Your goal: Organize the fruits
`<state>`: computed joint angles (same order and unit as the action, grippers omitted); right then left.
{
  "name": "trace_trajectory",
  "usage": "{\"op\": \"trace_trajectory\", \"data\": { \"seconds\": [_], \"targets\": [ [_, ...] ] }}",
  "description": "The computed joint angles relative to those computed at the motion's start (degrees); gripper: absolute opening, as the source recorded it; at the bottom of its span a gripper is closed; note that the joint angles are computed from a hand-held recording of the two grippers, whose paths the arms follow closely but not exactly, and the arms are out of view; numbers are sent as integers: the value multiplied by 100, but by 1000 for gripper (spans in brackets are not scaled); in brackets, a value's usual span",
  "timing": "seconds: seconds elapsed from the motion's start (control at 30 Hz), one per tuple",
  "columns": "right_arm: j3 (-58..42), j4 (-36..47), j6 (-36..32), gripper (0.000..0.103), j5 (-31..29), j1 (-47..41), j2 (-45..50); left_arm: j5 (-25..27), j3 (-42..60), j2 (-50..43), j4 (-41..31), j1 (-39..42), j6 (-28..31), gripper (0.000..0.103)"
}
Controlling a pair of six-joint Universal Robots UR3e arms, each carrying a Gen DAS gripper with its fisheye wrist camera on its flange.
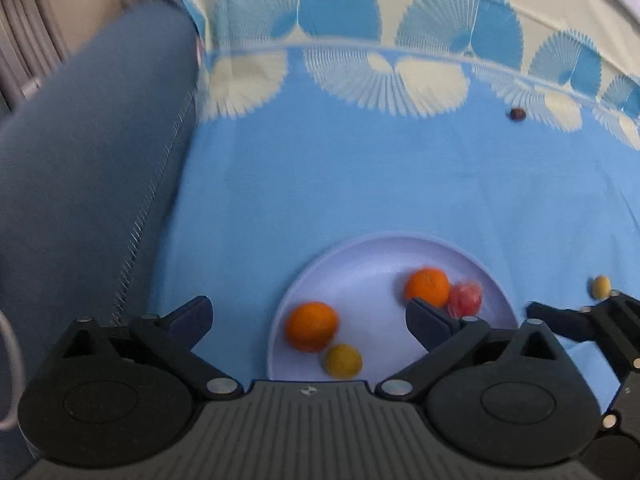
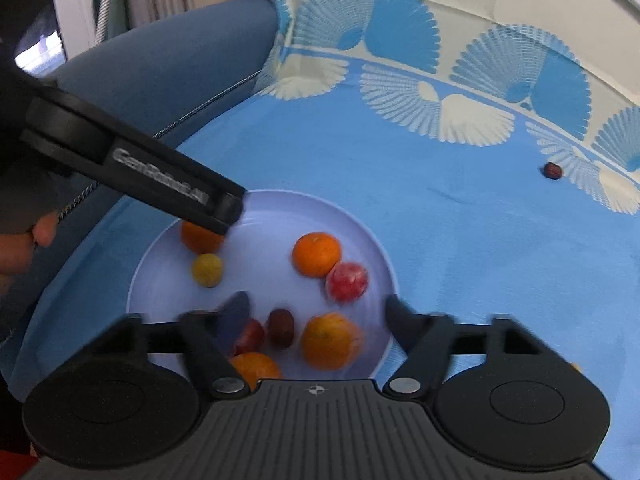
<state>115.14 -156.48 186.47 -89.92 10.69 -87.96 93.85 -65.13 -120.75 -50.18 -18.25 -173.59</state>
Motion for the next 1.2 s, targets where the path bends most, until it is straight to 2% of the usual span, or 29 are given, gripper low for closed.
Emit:
{"op": "trace_trajectory", "data": {
  "seconds": [0.03, 0.1, 0.23, 0.4, 0.5, 0.8, 1.07, 1.2],
  "targets": [
    [33, 167, 5, 83, 79, -50, -187, -8, 54, 50, -131, 4, 71, 103],
    [114, 566, 90, 95, 138, -88, -627, 32, 1, 249, -383, 7, 109, 103],
    [395, 1465, 556, 97, 56, 57, -1737, -98, -846, 1159, -666, 123, -21, 103],
    [386, 2617, 1337, 99, 18, 492, -2695, 188, -1883, 2359, -934, 93, -521, 103],
    [209, 2782, 1565, 100, -361, 988, -2737, 135, -2362, 3037, -1032, 137, -564, 103],
    [-218, 2875, 2105, 102, -1922, 2403, -2806, 67, -2888, 4157, -988, 67, -538, 103],
    [-486, 3176, 2559, 102, -2796, 3029, -2821, -23, -2943, 4559, -924, -76, -633, 103],
    [-514, 3255, 2758, 102, -3038, 3281, -2813, -46, -3006, 4724, -942, -124, -605, 103]
  ]
}}
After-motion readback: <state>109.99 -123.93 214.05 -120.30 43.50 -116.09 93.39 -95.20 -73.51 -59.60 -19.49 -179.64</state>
